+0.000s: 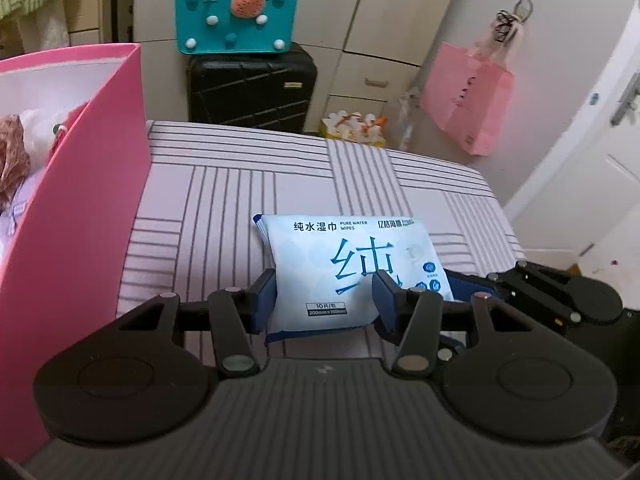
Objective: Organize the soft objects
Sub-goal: 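Lift the wet-wipe pack with the left tool and carry it over the box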
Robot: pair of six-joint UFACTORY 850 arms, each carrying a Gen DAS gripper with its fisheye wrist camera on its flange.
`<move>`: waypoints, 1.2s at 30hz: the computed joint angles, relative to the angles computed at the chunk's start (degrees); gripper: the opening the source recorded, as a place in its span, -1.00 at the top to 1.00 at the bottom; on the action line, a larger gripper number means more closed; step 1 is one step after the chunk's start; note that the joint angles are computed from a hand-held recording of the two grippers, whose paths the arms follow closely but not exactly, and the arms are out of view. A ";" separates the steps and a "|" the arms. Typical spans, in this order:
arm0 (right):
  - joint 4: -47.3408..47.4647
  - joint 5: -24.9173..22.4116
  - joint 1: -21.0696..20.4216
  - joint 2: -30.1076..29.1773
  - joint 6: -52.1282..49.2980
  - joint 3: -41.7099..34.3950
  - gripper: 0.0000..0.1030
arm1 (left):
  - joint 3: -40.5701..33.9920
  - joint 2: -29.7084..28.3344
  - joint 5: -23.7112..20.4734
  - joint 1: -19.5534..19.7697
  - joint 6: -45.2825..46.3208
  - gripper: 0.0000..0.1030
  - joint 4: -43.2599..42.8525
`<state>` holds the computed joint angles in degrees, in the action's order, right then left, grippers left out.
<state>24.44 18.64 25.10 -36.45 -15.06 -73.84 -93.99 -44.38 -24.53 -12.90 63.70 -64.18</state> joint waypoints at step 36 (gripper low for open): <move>33.90 10.20 16.48 9.25 -29.98 1.25 0.01 | 24.30 22.51 -15.73 15.09 31.06 0.03 -22.32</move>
